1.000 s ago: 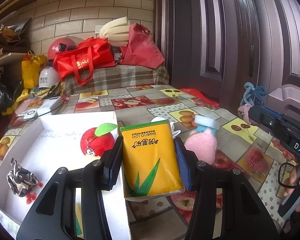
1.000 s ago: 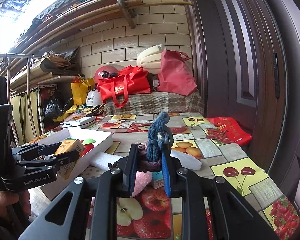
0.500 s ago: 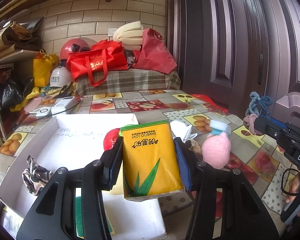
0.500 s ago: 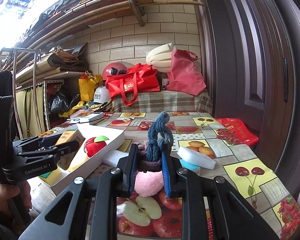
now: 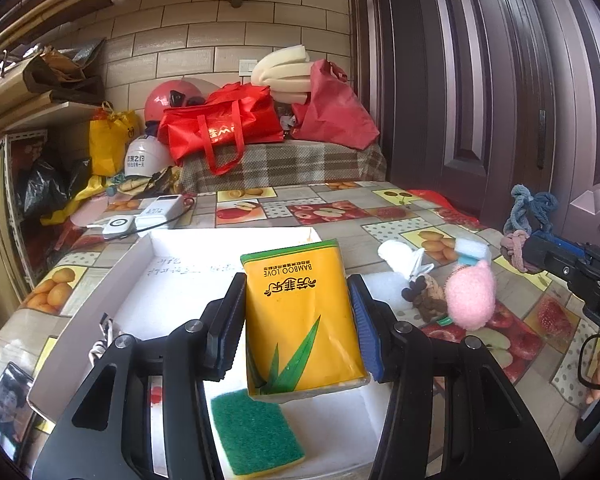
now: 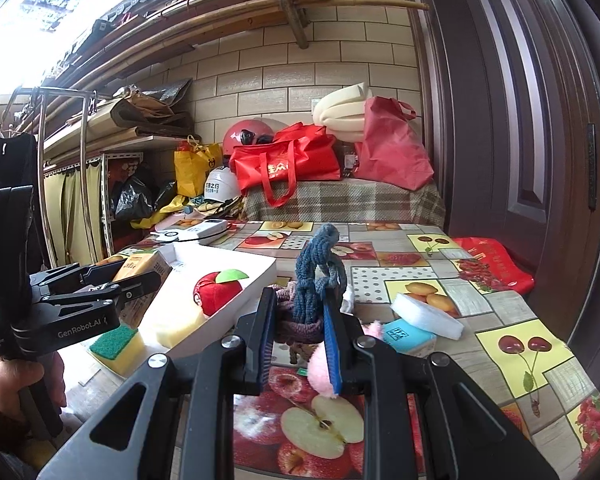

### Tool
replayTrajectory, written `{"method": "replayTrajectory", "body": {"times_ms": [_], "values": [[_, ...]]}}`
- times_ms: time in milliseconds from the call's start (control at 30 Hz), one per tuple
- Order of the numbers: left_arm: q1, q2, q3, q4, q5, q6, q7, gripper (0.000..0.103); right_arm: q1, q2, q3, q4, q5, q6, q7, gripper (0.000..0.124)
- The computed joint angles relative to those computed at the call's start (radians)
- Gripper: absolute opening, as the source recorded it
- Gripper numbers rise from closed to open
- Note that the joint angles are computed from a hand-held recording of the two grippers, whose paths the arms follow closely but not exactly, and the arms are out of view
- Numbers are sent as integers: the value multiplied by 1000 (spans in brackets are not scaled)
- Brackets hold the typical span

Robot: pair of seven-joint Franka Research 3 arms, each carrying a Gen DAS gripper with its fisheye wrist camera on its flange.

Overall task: Organize soft objects
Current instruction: 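Carry the tissue pack and knitted toy into the white tray and open both grippers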

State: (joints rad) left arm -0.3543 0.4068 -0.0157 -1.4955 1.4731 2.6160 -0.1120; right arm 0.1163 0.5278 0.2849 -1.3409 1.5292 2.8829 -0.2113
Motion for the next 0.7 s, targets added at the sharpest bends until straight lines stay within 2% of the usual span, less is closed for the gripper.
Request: {"method": "replayTrajectory", "body": {"times_ms": [400, 700], "values": [[55, -98, -15, -139, 47, -92, -64, 49, 31, 20, 12, 11, -151, -34, 116, 22], [112, -138, -35, -197, 51, -120, -118, 49, 68, 75, 10, 69, -367, -82, 312, 22]]}}
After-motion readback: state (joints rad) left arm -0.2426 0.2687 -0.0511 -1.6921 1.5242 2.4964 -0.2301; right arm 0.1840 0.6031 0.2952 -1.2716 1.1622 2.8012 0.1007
